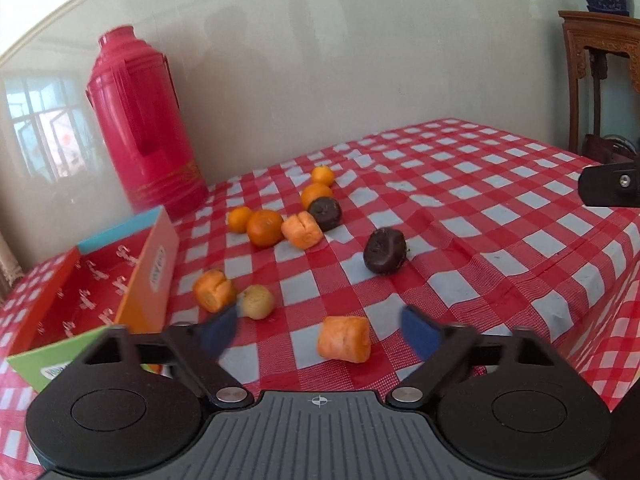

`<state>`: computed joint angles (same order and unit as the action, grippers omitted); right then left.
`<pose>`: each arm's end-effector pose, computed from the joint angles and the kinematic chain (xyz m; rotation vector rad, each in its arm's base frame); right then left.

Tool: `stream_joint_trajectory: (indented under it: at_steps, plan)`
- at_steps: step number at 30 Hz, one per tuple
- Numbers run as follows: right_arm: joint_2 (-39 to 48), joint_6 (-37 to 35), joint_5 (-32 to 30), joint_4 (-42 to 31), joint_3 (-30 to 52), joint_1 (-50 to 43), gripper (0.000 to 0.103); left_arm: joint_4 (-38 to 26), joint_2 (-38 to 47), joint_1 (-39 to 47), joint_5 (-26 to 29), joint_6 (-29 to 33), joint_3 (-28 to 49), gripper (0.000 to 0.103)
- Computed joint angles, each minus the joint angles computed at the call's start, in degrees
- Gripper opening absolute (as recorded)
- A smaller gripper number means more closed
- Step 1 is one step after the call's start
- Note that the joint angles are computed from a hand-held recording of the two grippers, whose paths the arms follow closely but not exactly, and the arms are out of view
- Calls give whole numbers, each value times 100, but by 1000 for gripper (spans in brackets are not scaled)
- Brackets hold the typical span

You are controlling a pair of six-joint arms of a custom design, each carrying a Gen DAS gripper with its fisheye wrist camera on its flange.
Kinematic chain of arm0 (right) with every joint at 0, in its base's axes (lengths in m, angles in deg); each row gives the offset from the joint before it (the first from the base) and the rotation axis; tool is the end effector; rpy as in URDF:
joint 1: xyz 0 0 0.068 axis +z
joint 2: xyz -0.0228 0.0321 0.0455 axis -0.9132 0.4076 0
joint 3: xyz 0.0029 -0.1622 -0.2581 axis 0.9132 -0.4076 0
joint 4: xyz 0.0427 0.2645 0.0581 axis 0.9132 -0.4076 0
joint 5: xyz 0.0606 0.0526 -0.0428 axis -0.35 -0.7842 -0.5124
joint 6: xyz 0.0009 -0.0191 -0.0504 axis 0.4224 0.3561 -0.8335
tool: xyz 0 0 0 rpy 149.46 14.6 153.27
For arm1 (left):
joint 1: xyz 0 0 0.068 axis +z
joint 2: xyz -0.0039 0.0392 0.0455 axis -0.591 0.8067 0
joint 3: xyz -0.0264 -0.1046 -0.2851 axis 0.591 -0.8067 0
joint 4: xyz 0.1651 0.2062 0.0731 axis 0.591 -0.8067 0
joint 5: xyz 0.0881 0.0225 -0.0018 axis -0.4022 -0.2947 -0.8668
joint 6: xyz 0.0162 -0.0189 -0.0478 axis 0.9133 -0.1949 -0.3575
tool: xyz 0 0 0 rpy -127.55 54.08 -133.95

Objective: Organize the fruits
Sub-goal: 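Reach the left gripper to an orange bread piece and grasp it, then drop the bread into the box with the left gripper while the right gripper grasps a dark date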

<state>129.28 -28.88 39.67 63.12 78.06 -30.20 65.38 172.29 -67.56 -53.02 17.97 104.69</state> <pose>0.1671 0.0850 0.1553 0.7344 1.8869 -0.1414 0.2773 -0.1625 0.1412 0.6634 2.0184 -0.0566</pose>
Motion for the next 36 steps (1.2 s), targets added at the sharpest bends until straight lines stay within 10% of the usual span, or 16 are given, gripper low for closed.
stream_joint_trajectory:
  at_steps: [6,9,26,36]
  plan:
    - [265,-172,-187,502,-72,-181,97,-90,433,119,245,-222,262,74]
    - [387,-274,-141,754,-74,-161,97,-78,540,202,552,-311,286,32]
    - [1043,-863,-729,1685,122,-385,97,481,290,1297,-231,-287,671,30]
    - [1995,-1901,-1965,2235,871,-879,97,-1726,1532,2485,-976,-1102,2724,30]
